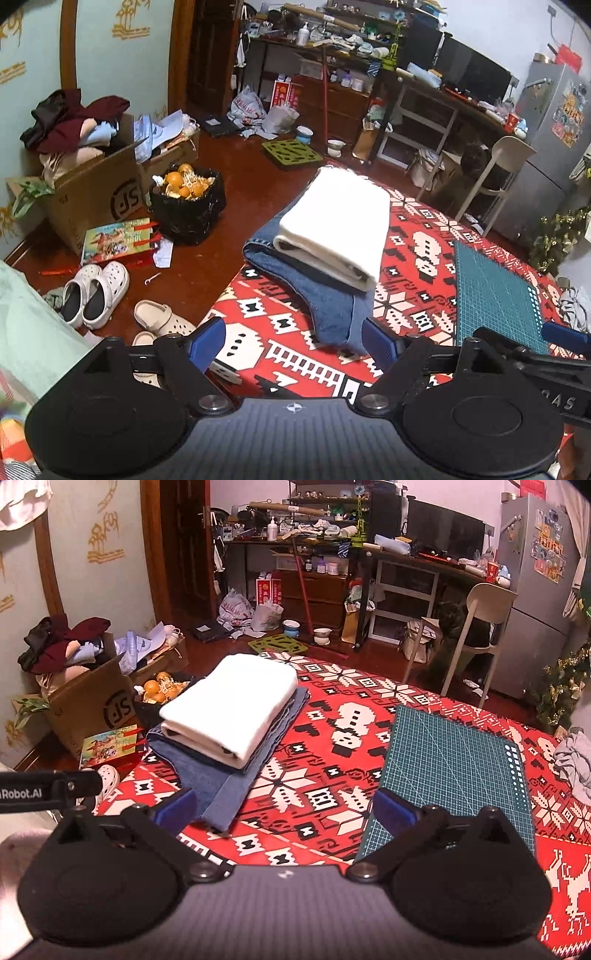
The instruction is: Fold clothes
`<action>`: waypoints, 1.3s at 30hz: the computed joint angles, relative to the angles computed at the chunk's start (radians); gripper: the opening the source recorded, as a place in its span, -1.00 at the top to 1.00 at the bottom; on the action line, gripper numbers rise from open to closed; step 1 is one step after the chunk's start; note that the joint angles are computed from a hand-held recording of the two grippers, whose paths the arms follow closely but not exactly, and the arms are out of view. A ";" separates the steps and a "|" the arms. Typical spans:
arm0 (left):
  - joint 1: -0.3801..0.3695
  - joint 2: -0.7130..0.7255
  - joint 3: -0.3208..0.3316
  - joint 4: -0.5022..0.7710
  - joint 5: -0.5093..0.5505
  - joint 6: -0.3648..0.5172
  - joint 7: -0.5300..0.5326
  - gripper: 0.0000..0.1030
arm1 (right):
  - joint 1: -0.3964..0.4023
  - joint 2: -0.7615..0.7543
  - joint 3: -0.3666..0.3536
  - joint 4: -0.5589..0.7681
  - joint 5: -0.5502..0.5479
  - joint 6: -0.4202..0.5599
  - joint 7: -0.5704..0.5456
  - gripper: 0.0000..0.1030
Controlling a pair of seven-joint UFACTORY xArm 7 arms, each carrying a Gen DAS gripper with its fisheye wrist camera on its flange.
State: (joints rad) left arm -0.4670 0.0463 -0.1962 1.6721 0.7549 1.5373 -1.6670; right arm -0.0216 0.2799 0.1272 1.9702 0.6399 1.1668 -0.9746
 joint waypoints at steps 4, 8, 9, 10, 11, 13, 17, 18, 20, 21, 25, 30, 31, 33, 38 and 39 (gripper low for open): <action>-0.025 0.069 0.003 0.088 0.013 0.096 0.075 -0.63 | -0.002 0.024 -0.004 0.046 -0.018 0.037 0.051 -0.99; -0.067 0.103 0.023 0.126 0.043 0.145 0.091 -0.68 | -0.004 0.049 -0.002 0.092 -0.048 0.095 0.100 -0.99; -0.071 0.102 0.028 0.125 0.041 0.145 0.089 -0.68 | -0.003 0.040 -0.002 0.072 -0.053 0.082 0.103 -0.99; -0.073 0.100 0.033 0.123 0.038 0.145 0.088 -0.68 | -0.001 0.032 -0.003 0.055 -0.058 0.072 0.106 -0.99; -0.076 0.099 0.036 0.122 0.038 0.146 0.082 -0.68 | -0.001 0.031 -0.003 0.050 -0.060 0.077 0.112 -0.99; -0.080 0.097 0.039 0.121 0.042 0.152 0.069 -0.68 | -0.001 0.031 -0.003 0.041 -0.062 0.087 0.123 -0.99; -0.078 0.095 0.041 0.118 0.036 0.148 0.071 -0.68 | 0.006 0.007 -0.007 -0.008 -0.067 0.053 0.134 -0.99; -0.077 0.096 0.041 0.119 0.035 0.146 0.072 -0.68 | 0.009 -0.004 -0.008 -0.027 -0.069 0.034 0.125 -0.99; -0.078 0.100 0.042 0.122 0.036 0.150 0.074 -0.68 | 0.015 -0.026 -0.010 -0.062 -0.073 -0.002 0.107 -0.99; -0.079 0.102 0.042 0.125 0.036 0.153 0.075 -0.68 | 0.018 -0.030 -0.011 -0.069 -0.073 -0.008 0.100 -0.99; -0.084 0.109 0.044 0.132 0.040 0.157 0.083 -0.68 | 0.026 -0.043 -0.015 -0.086 -0.074 -0.019 0.086 -0.99; -0.083 0.102 0.047 0.120 0.038 0.146 0.083 -0.68 | 0.029 -0.041 -0.017 -0.083 -0.073 -0.001 0.086 -0.99; -0.082 0.100 0.046 0.118 0.037 0.144 0.082 -0.68 | 0.029 -0.041 -0.017 -0.083 -0.073 0.003 0.084 -0.99; -0.082 0.102 0.045 0.120 0.038 0.144 0.081 -0.68 | 0.030 -0.042 -0.016 -0.083 -0.073 0.009 0.081 -0.99; -0.084 0.106 0.045 0.125 0.043 0.147 0.085 -0.68 | 0.034 -0.040 -0.018 -0.079 -0.075 0.013 0.087 -0.99; -0.084 0.105 0.045 0.125 0.043 0.146 0.085 -0.68 | 0.034 -0.038 -0.018 -0.076 -0.074 0.015 0.090 -0.99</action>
State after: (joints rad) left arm -0.5514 0.1517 -0.1511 1.7967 0.7982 1.6830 -1.5816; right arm 0.0122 0.2417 0.1093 1.8939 0.5658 1.1816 -0.8851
